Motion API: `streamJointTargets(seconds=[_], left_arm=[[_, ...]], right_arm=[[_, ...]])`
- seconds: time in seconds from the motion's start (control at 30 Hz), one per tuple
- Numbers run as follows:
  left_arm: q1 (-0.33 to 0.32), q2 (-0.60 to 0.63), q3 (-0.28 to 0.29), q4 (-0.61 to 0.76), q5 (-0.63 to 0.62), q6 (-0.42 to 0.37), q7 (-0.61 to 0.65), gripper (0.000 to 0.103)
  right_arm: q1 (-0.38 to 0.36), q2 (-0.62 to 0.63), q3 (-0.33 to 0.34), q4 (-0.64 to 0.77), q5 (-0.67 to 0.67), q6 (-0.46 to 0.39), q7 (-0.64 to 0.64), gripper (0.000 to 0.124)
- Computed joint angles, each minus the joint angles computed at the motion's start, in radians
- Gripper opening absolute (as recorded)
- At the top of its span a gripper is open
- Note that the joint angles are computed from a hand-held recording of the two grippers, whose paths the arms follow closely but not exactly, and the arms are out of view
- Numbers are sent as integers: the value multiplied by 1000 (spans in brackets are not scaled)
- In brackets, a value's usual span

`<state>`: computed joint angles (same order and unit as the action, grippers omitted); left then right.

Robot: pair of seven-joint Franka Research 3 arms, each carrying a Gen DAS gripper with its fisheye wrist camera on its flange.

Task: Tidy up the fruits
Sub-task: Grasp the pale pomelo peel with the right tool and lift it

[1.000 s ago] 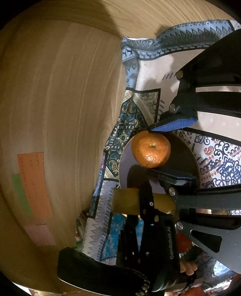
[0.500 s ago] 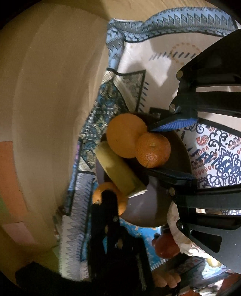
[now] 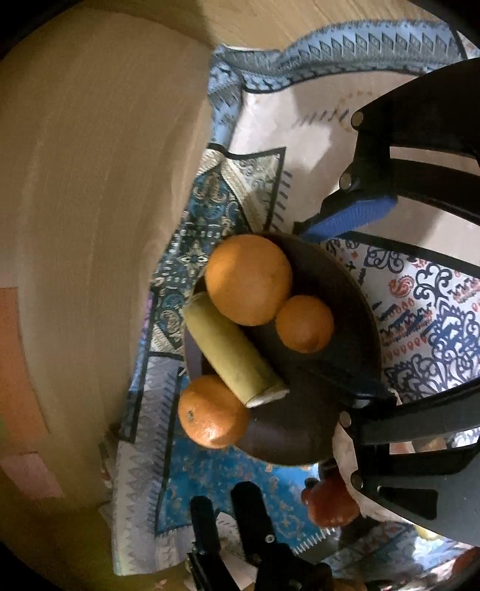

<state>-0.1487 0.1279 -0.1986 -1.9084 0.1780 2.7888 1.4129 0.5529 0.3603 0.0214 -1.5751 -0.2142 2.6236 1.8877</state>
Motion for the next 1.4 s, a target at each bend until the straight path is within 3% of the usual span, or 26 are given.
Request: streamJointTargets(seconds=[0.33,0.53,0.77,1.1,1.23,1.33,1.4], left_arm=[[2,-138,11,-177,-4,74,-15,76],[-5,-214,25,-289,-7,106,-15,77],[4,-294,33,-405,54,126,-58,78],[-21,-344,75,-498,-9,159,-38,79],[-34,-345,89,-504,-45,168,-17,79],[-32,-341,84,-501,-48,173,-13,79],[-31,-338,77,-499,-45,178,-19,79]], right_arm=[[29,-116,15,-120,-90,70,89,67],[45,-151,46,-178,-112,111,134,82],[66,-118,62,-167,-105,57,179,82],[104,-56,37,-93,-124,-23,262,82],[100,-61,39,-96,-128,-37,259,68],[53,-66,87,-110,-1,-21,144,49],[76,-71,66,-110,-39,-25,157,43]])
